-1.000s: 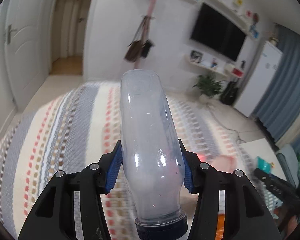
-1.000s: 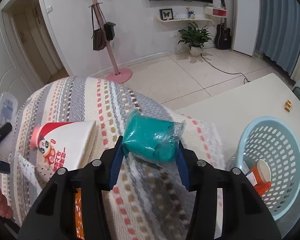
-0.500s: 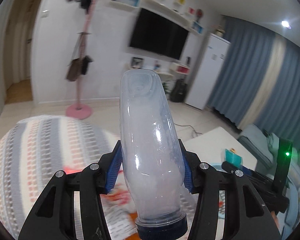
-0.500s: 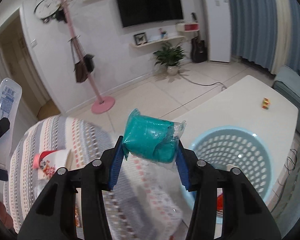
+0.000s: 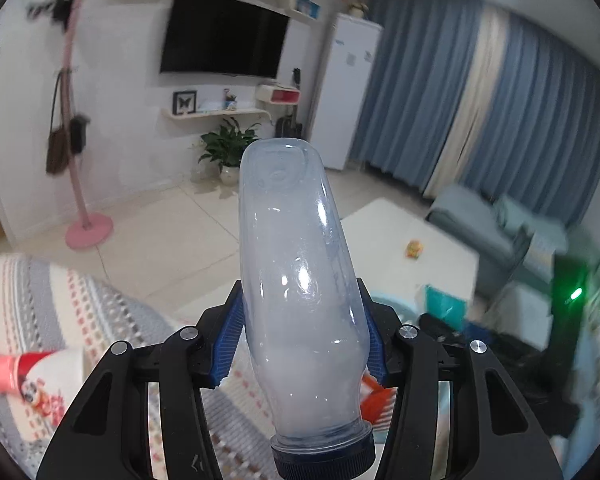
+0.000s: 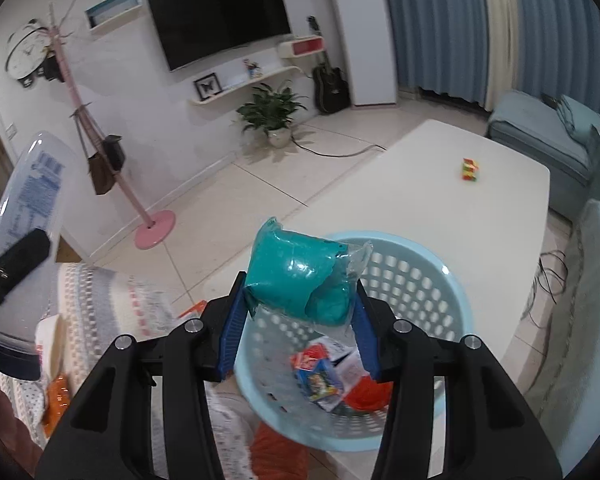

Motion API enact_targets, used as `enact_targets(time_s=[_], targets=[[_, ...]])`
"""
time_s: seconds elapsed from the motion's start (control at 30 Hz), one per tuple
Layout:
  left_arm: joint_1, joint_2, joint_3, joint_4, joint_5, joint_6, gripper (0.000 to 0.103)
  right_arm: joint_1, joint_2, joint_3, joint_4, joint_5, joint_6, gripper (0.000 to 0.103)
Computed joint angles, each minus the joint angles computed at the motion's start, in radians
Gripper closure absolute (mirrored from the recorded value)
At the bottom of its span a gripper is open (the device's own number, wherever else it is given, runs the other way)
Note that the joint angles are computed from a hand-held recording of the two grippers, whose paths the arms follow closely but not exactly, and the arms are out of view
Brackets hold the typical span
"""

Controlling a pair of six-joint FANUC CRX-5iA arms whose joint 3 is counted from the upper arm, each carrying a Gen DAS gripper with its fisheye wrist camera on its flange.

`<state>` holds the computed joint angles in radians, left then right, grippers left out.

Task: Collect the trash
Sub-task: 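Carry the teal pouch and clear bottle over the basket and open both tools, then move both tools back over the striped cloth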

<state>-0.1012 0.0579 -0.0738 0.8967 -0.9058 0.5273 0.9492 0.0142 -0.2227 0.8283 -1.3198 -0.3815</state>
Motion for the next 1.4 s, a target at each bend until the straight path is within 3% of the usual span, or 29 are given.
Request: enact_targets(time_s=[0.07, 0.17, 0.47, 0.7, 0.8, 1.0, 1.07, 1.13, 1.4], targets=[[-0.033, 0.0, -0.01, -0.025, 0.02, -0.012, 0.053, -0.008, -0.011, -0.021, -0.025, 0.0, -0.011, 0.058], [-0.067, 0.036, 0.018, -0.069, -0.009, 0.018, 0.053, -0.029, -0.025, -0.05, -0.076, 0.024, -0.016, 0.058], [-0.111, 0.195, 0.159, -0.17, -0.198, 0.133, 0.053, -0.098, -0.038, -0.098, -0.237, 0.122, 0.017, 0.056], [-0.126, 0.253, 0.218, -0.198, -0.254, 0.164, 0.053, -0.122, -0.059, -0.13, -0.279, 0.166, 0.025, 0.05], [-0.129, 0.26, 0.225, -0.186, -0.26, 0.157, 0.053, -0.114, -0.069, -0.136, -0.274, 0.148, 0.009, 0.045], [-0.136, 0.257, 0.23, -0.163, -0.256, 0.139, 0.052, -0.095, -0.09, -0.142, -0.269, 0.107, -0.024, 0.045], [-0.136, 0.252, 0.224, -0.159, -0.253, 0.138, 0.047, -0.087, -0.098, -0.144, -0.265, 0.09, -0.045, 0.045], [-0.124, 0.237, 0.201, -0.143, -0.246, 0.126, 0.034, -0.075, -0.11, -0.15, -0.254, 0.077, -0.06, 0.045], [-0.07, 0.19, 0.163, -0.113, -0.259, 0.106, 0.034, -0.026, -0.122, -0.127, -0.184, 0.039, -0.087, 0.045]])
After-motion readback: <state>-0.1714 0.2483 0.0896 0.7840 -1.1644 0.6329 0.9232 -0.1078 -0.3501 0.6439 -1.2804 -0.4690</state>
